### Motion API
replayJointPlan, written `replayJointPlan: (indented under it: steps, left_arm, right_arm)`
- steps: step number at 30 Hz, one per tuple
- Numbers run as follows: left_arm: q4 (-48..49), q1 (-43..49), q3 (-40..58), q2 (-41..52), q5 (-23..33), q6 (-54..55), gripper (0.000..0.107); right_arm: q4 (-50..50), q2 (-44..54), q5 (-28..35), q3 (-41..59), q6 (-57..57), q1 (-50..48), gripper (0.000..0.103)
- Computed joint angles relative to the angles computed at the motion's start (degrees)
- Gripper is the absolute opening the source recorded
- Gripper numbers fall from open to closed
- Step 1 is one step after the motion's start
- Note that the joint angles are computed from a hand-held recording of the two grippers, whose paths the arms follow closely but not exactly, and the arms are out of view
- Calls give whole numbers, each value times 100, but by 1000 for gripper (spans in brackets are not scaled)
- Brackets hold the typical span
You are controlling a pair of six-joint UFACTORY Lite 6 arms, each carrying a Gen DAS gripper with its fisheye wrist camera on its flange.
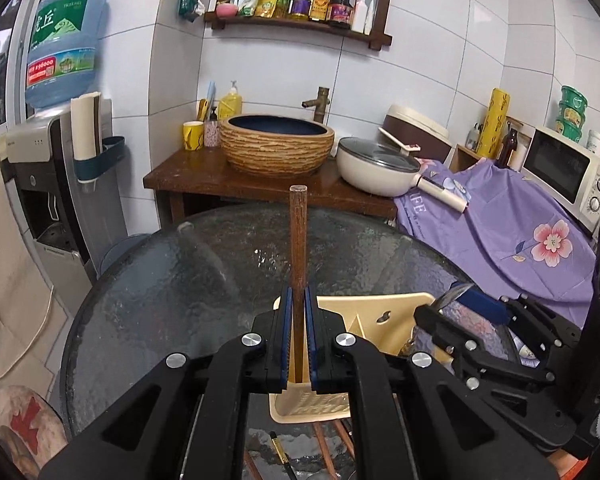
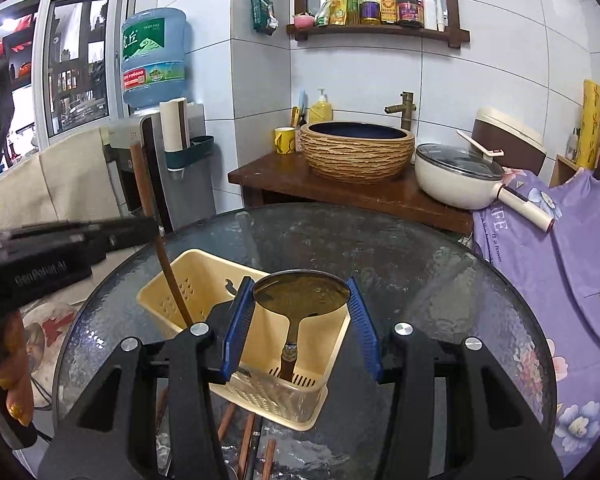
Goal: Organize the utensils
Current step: 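Lower the chopstick into the cream holder and open the left tool while the right tool drops the spoon in, then grasp another wooden chopstick with the left tool while the right tool grasps a chopstick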
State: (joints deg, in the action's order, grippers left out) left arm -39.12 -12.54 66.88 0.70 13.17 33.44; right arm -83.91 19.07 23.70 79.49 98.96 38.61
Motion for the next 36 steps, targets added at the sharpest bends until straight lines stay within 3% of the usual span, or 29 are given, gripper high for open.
replayJointPlan:
  steps: [10, 13, 14, 18, 22, 24, 27, 31, 36]
  left_arm:
    - [-1035, 82, -232, 20, -78, 1038, 7]
    - [-1374, 113, -318, -88, -62, 1401, 7]
    - [-1548, 138, -386, -172, -34, 1601, 14]
    - [-2874, 291, -883, -649, -44, 2813, 54]
    - [-3658, 445, -1587, -1304, -105, 3620, 72]
    - [-4059, 532, -2082, -1759, -138, 4079, 88]
    - [-4644, 612, -2695, -2338, -260, 4717, 97]
    - [-4198, 830, -3397, -2857, -245, 4368, 97]
    - [-4666, 1241, -4158, -3135, -290, 4956, 97]
  right_arm:
    - [-116, -4, 40, 2, 177, -33, 48]
    - [-568, -133, 36, -170, 692, -41, 64]
    - [-689, -167, 71, -215, 822, -34, 69]
    - [-948, -402, 183, -480, 1169, 19, 70]
    - [-1338, -854, 381, -1080, 1795, 149, 78]
    - [-1464, -1122, 666, -1479, 2015, 341, 79]
    - [-1538, -1434, 965, -1958, 2199, 613, 84]
    - [-1503, -1811, 965, -2663, 2527, 955, 87]
    - [-1192, -1786, 962, -3238, 2711, 1296, 87]
